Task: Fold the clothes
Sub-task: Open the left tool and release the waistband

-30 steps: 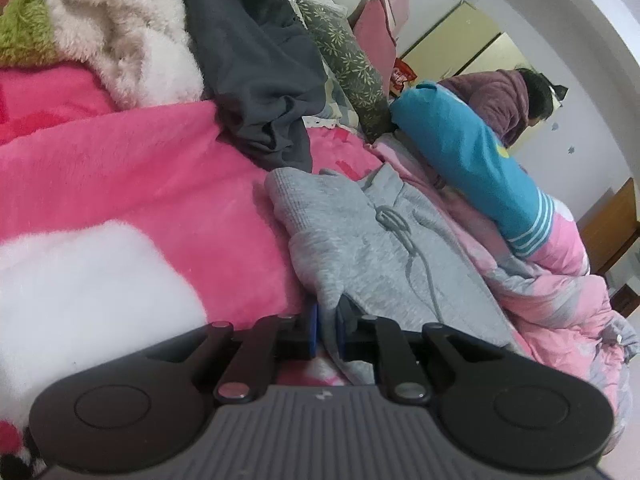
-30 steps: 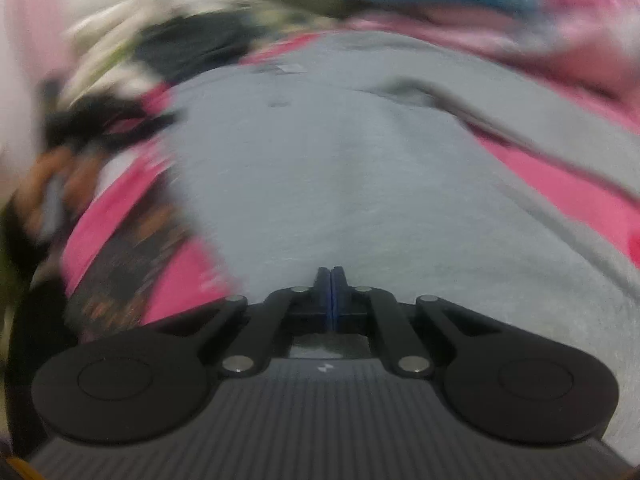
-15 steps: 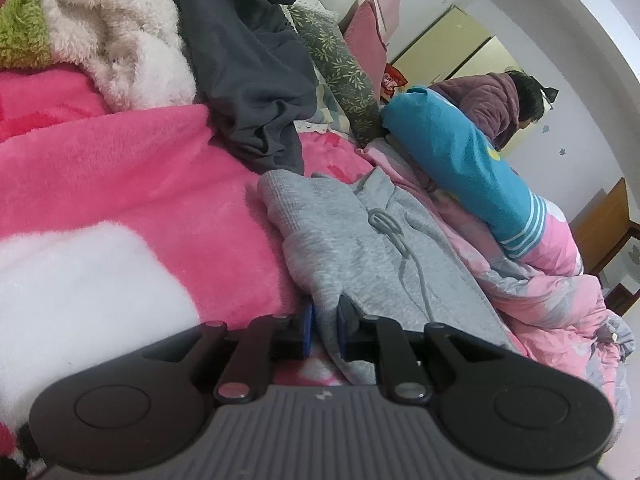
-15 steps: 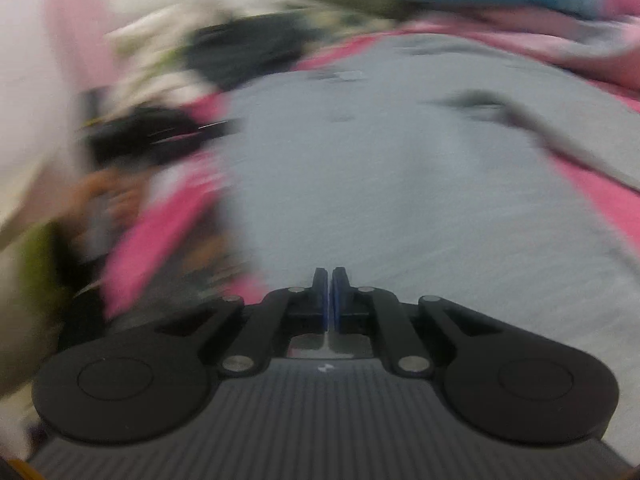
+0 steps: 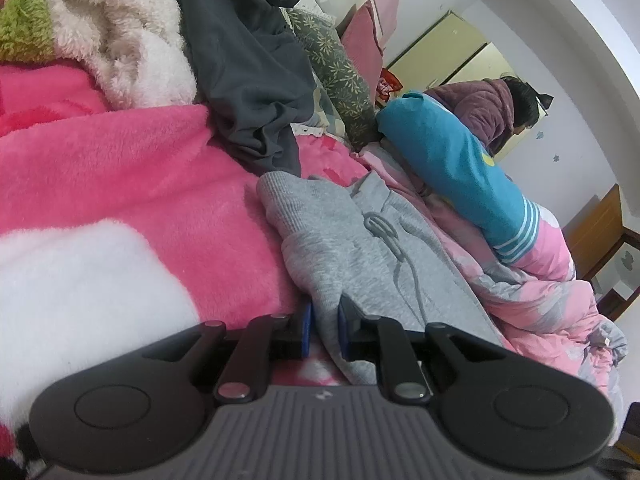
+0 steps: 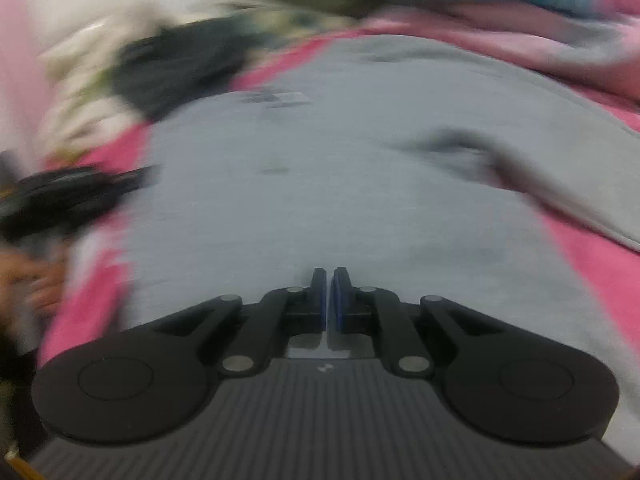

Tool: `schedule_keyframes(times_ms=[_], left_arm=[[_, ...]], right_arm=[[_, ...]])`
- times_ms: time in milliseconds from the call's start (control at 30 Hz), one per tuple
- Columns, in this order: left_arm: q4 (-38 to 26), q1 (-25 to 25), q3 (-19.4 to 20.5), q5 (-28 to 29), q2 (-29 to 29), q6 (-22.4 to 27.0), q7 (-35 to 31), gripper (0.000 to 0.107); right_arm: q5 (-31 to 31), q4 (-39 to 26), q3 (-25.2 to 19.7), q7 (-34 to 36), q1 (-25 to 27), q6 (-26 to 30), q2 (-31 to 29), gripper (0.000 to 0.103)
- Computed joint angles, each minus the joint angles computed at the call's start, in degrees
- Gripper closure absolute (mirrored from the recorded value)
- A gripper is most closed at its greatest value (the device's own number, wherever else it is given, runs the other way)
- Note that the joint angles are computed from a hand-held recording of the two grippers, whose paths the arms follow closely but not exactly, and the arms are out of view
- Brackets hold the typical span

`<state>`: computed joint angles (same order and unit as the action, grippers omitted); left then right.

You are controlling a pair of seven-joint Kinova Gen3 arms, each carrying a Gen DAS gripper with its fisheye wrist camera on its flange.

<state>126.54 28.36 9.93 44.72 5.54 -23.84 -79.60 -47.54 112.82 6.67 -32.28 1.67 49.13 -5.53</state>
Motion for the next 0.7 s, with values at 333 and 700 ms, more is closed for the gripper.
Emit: schedule_keyframes(times_ms=[333,700], left_arm=[[1.4,-1.0,0.4,-6.2,0.2,-1.6,6.4,0.092],[1.6,-1.1,0.1,-7.5,0.2,-1.7,7.6,0.092]], right_arm=[[3.0,-3.8,-2.9,-10.8,2.5,-5.5,3.4,0.098],[-2.9,-4.1,4.1,-4.4,6.8,5.1,1.7,0.098]])
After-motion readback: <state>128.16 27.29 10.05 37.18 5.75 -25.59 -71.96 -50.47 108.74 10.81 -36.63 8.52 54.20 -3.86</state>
